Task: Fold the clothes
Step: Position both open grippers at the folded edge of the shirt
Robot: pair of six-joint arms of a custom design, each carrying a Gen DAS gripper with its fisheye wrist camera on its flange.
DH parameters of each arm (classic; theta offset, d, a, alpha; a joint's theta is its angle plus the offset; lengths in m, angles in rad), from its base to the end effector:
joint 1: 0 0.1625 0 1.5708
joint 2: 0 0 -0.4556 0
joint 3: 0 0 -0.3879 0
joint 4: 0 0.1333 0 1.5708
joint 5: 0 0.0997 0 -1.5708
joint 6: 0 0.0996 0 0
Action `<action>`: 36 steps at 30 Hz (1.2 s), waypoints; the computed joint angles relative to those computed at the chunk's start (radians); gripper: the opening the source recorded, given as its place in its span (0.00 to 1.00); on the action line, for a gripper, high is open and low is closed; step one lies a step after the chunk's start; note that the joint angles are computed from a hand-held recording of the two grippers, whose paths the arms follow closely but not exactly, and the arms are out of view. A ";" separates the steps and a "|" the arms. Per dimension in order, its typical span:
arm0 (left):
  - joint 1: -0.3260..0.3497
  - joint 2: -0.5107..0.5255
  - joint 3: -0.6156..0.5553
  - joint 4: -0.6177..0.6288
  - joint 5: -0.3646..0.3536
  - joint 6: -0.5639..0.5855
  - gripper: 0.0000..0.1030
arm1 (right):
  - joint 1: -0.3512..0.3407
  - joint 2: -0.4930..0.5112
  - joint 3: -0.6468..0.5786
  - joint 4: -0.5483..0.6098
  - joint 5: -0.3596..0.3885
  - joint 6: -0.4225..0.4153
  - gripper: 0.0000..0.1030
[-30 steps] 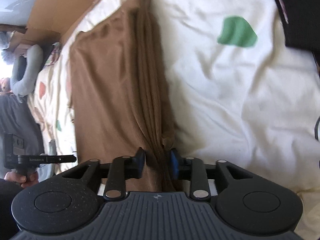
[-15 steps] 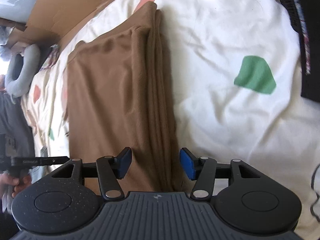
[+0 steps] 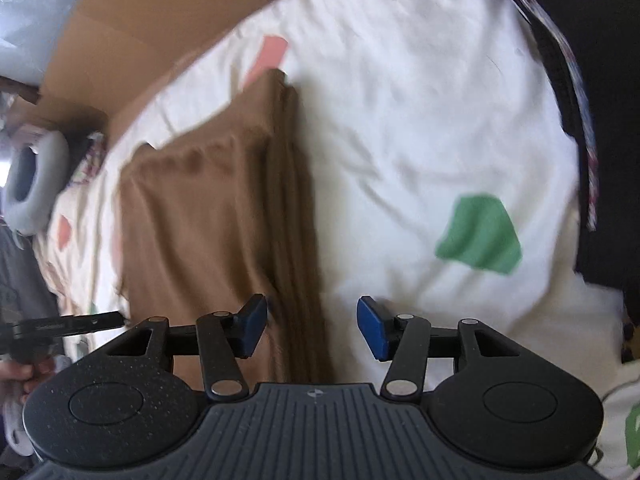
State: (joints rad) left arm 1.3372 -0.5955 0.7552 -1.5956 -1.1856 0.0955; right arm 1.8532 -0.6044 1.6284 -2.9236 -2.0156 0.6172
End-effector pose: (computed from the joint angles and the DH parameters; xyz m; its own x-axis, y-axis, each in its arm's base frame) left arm -0.0299 -0.8630 0.2515 -0.8639 0.3544 -0.3578 0.3132 0.9345 0.1694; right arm 0.2819 -0.6470 0.0372 -0.8912 0.4297 0.1452 0.3091 0.8096 -0.4990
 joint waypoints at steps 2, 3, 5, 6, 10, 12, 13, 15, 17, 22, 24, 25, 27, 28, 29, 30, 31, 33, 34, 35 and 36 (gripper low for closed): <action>-0.005 0.028 -0.032 -0.015 0.002 0.014 0.35 | -0.001 0.006 -0.020 -0.005 0.000 -0.021 0.57; -0.005 0.036 -0.044 -0.022 0.003 0.023 0.35 | -0.001 0.014 -0.038 -0.003 -0.003 -0.031 0.57; 0.003 0.039 -0.066 -0.027 0.003 0.050 0.35 | -0.005 0.031 -0.067 0.000 -0.005 -0.052 0.57; 0.007 0.040 -0.075 -0.029 0.005 0.061 0.35 | -0.008 0.039 -0.080 0.002 -0.005 -0.063 0.57; 0.031 0.029 -0.151 0.013 0.008 0.109 0.35 | -0.017 0.063 -0.119 0.007 0.001 -0.099 0.57; 0.035 0.032 -0.172 0.012 0.007 0.123 0.35 | -0.020 0.073 -0.139 0.018 0.001 -0.125 0.57; 0.036 0.037 -0.178 0.007 0.008 0.125 0.34 | -0.021 0.078 -0.149 0.027 -0.003 -0.142 0.57; 0.037 0.047 -0.195 0.004 0.011 0.127 0.34 | -0.023 0.085 -0.170 0.051 -0.020 -0.161 0.57; 0.038 0.055 -0.206 -0.004 0.014 0.128 0.34 | -0.033 0.091 -0.184 0.057 -0.008 -0.178 0.56; 0.037 0.070 -0.212 -0.027 0.033 0.130 0.33 | -0.054 0.109 -0.234 0.099 0.023 -0.267 0.55; 0.037 0.074 -0.215 -0.034 0.035 0.138 0.33 | -0.064 0.113 -0.241 0.085 0.035 -0.288 0.52; 0.037 0.076 -0.219 -0.037 0.033 0.144 0.33 | -0.070 0.113 -0.240 0.069 0.042 -0.293 0.50; 0.037 0.087 -0.239 -0.038 0.033 0.157 0.31 | -0.078 0.111 -0.240 0.041 0.045 -0.288 0.46; 0.037 0.095 -0.256 -0.036 0.034 0.161 0.29 | -0.082 0.109 -0.237 0.020 0.045 -0.286 0.46; 0.037 0.106 -0.279 -0.033 0.035 0.161 0.29 | -0.083 0.108 -0.237 0.009 0.040 -0.290 0.46; 0.036 0.117 -0.304 -0.030 0.037 0.163 0.29 | -0.083 0.108 -0.239 0.008 0.032 -0.294 0.46; 0.036 0.130 -0.331 -0.025 0.038 0.164 0.28 | -0.082 0.109 -0.242 0.013 0.029 -0.299 0.46; 0.034 0.162 -0.396 -0.002 0.035 0.165 0.28 | -0.079 0.111 -0.244 0.010 0.022 -0.304 0.46; 0.034 0.180 -0.434 0.011 0.034 0.166 0.27 | -0.078 0.111 -0.241 0.001 0.022 -0.298 0.47; 0.033 0.200 -0.476 0.027 0.033 0.167 0.27 | -0.077 0.110 -0.236 -0.011 0.026 -0.290 0.47; 0.033 0.224 -0.526 0.050 0.032 0.168 0.27 | -0.077 0.107 -0.228 -0.025 0.033 -0.281 0.48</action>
State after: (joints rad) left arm 1.3701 -0.3715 0.2291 -1.5452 -1.1540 0.2637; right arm 1.7759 -0.4971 1.4001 -2.9482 -1.9830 0.3362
